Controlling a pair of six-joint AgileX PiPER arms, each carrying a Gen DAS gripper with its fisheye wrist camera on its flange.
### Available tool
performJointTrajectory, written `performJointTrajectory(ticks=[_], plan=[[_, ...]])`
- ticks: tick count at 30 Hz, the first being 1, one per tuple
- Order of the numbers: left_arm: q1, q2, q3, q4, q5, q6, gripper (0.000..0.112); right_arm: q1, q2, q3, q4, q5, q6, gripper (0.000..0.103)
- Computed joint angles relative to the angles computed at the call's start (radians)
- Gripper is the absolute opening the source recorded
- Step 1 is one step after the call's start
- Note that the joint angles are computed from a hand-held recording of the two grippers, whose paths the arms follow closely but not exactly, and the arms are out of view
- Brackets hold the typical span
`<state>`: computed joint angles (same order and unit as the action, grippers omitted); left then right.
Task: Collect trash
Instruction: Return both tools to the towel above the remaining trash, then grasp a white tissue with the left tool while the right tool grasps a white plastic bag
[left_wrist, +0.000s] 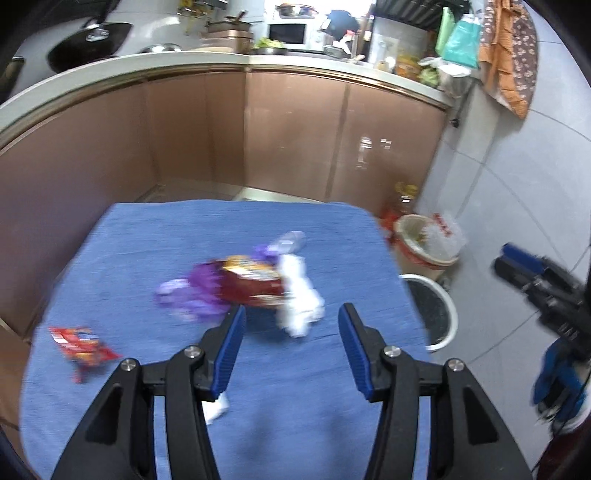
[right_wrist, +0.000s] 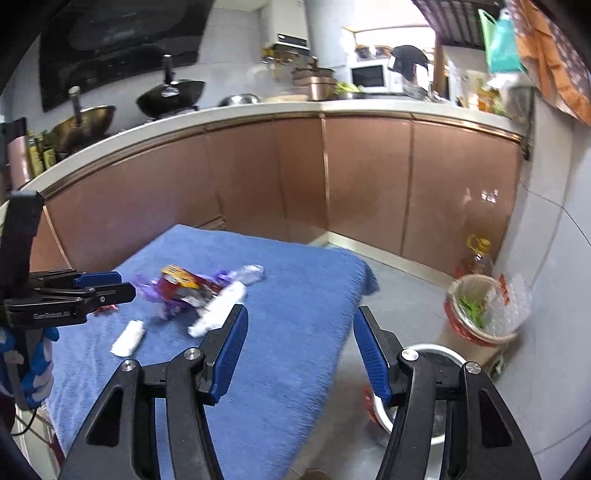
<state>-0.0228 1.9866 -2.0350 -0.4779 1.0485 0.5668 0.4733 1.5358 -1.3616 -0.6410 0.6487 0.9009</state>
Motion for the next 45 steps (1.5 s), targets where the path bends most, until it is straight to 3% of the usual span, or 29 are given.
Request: performJointTrajectory(ticks=[9,12,20,30,33,36,38,40,45], plan=[[0.154,0.078,-0.048,0.048,0.025,0.056,0.050,0.016,0.131,-0.147,0.141,-0.019,-0.137,0.059],[0.165,0.126,-0.060,0.060,0.061,0.076,0.050,0.004,0.210,-0.209,0.235,-0.025,-0.206,0.059],[0.126,0.192,-0.002,0.093,0.038,0.109,0.050,-0.024,0.444,-0.405,0.474,0.014,-0.398,0.059],[0.108,0.219,0.022,0.093,-0.012,0.111,0.040,-0.046,0.820,-0.911,0.633,0.237,-0.543,0.057],[0.112,0.208,0.046,0.077,-0.029,0.120,0.033,-0.050,0.945,-1.127,0.629,0.352,-0.546,0.053],[0.118,0.194,0.072,0.056,-0.040,0.135,0.019,-0.050,1.022,-1.267,0.621,0.431,-0.547,0.046],[0.123,0.170,0.109,0.050,-0.062,0.146,0.013,-0.049,1.004,-1.231,0.610,0.416,-0.547,0.033],[0.132,0.151,0.129,0.036,-0.067,0.159,0.011,-0.054,0.925,-1.079,0.619,0.337,-0.551,0.025],[0.148,0.108,0.162,0.005,-0.074,0.185,0.010,-0.051,0.726,-0.739,0.574,0.183,-0.522,0.022]])
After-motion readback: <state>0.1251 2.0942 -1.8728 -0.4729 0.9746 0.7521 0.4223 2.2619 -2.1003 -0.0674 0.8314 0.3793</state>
